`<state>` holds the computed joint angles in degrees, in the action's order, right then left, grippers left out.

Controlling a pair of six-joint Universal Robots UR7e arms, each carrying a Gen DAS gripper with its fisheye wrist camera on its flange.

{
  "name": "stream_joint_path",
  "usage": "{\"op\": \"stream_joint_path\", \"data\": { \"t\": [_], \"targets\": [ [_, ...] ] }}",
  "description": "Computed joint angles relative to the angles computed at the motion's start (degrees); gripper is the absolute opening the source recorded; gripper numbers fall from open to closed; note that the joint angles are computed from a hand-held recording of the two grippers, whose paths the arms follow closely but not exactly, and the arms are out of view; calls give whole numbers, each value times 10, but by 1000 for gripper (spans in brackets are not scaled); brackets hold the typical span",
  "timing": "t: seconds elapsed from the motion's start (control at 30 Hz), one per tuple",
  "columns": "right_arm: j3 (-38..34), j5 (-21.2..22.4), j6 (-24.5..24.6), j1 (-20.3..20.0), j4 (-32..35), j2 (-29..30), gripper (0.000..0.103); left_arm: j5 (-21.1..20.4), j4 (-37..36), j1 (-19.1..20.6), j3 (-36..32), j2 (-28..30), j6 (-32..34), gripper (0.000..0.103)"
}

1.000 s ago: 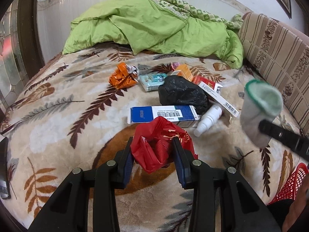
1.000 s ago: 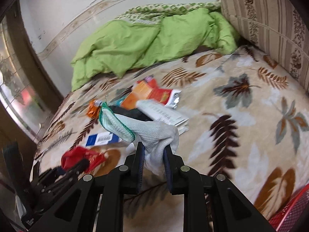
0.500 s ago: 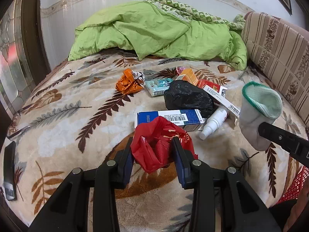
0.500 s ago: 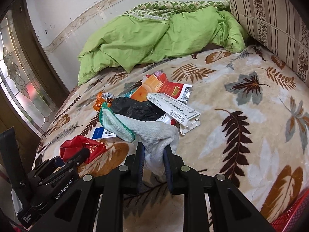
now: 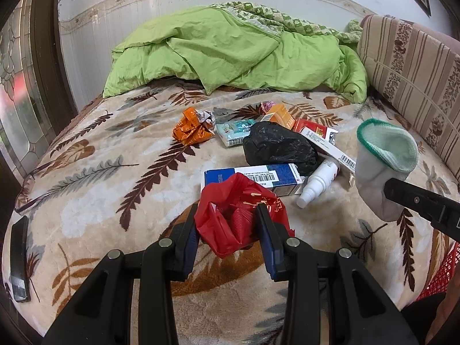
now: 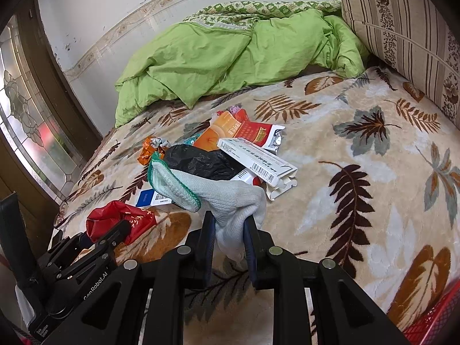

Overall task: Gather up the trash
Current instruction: 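Carry the red bag and sock to the red wastebasket and open both tools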

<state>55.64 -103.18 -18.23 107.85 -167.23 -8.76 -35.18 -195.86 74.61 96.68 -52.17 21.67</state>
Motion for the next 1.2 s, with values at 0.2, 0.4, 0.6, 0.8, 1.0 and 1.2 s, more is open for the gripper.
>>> {"op": "stream_joint_path", "data": {
  "t": [0.2, 0.4, 0.6, 0.8, 1.0, 1.2],
  "targets": [
    [21, 12, 12, -4, -8, -14, 20, -20, 28, -4, 15, -19, -20, 36],
    [109, 40, 56, -16, -21, -80, 20, -112, 91, -17, 55, -60, -49, 36],
    [234, 34, 74, -33, -90, -175, 20, -166, 128, -50, 68, -55, -28, 36],
    [352, -1, 116, -67, -161, -275, 20, -217, 180, -89, 62, -34, -11, 37],
    [440, -39, 163, -104, -201, -348, 20, -264, 243, -123, 43, 7, -16, 37],
    [486, -67, 209, -133, -218, -383, 24, -281, 292, -148, 25, 45, -26, 54]
  ]
}}
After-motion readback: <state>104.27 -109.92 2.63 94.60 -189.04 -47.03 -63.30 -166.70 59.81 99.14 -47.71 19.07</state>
